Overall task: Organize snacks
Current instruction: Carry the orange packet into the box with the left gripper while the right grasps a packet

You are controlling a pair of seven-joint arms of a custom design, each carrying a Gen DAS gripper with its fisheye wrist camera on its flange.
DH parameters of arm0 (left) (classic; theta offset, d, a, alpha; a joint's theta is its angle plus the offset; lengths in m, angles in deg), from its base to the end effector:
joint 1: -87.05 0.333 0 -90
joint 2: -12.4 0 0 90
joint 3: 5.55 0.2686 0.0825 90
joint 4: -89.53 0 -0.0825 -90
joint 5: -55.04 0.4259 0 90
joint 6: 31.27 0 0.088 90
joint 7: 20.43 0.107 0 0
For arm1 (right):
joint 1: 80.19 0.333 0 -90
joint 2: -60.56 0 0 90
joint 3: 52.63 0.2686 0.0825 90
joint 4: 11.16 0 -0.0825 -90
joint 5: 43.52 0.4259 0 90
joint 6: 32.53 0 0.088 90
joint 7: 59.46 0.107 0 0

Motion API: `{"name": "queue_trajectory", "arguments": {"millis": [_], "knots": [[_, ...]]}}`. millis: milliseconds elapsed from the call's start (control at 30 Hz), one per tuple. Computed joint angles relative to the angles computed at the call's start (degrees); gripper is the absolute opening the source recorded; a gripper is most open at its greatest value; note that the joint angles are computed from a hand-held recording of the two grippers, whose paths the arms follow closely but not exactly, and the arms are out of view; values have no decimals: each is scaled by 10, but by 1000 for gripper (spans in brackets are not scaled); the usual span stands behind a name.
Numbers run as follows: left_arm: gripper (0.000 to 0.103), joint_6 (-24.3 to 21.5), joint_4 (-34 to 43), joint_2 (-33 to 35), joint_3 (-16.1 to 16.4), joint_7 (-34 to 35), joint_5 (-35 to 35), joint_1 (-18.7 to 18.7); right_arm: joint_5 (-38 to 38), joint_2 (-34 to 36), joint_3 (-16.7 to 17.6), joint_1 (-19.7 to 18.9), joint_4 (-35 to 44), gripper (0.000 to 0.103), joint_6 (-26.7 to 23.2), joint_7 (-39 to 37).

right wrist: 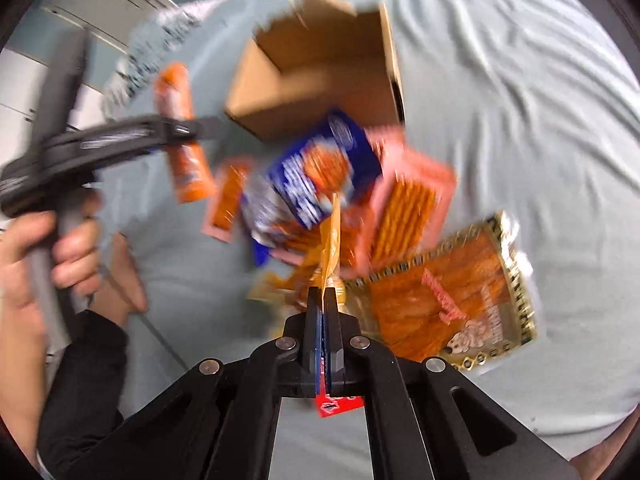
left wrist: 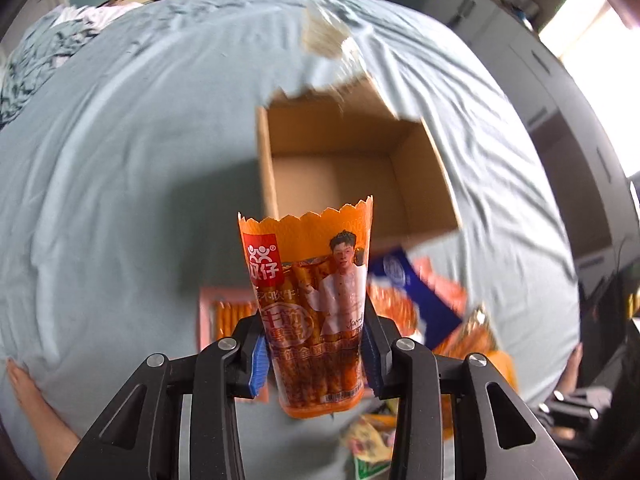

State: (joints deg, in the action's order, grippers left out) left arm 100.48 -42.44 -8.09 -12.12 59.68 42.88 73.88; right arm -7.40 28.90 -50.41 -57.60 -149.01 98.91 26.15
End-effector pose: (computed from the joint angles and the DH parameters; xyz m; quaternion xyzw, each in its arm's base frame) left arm 0.4968 -0.1845 0.4634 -0.6738 0.7144 -0.1866 0.0277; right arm 0.4370 0.2172 0.5098 -0.7263 0.6000 0.0950 0.3216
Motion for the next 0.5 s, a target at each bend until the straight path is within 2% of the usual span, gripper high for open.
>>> {"name": "queue_trajectory", "arguments": {"millis": [167, 333, 367, 400, 467, 500], "knots": [[38, 35, 44, 40, 7, -23, -21, 13, 10, -55, -21, -12, -11, 0, 10, -14], [42, 52, 116, 110, -14, -57, 18, 27, 17, -95, -36, -30, -21, 0, 35, -12], [48, 51, 137, 129, -22, -72, 45, 29, 19, -99, -36, -31, -25, 0, 45, -13], [59, 52, 148, 140, -29, -89, 72, 32, 20, -99, -33, -32, -27, 0, 57, -12], [73, 54, 173, 166, -39, -120, 125, 34, 22, -95, -35, -31, -22, 0, 70, -12], [77, 59, 179, 173, -41, -128, 139, 34, 22, -90, -35, -30, -19, 0, 80, -14]]}}
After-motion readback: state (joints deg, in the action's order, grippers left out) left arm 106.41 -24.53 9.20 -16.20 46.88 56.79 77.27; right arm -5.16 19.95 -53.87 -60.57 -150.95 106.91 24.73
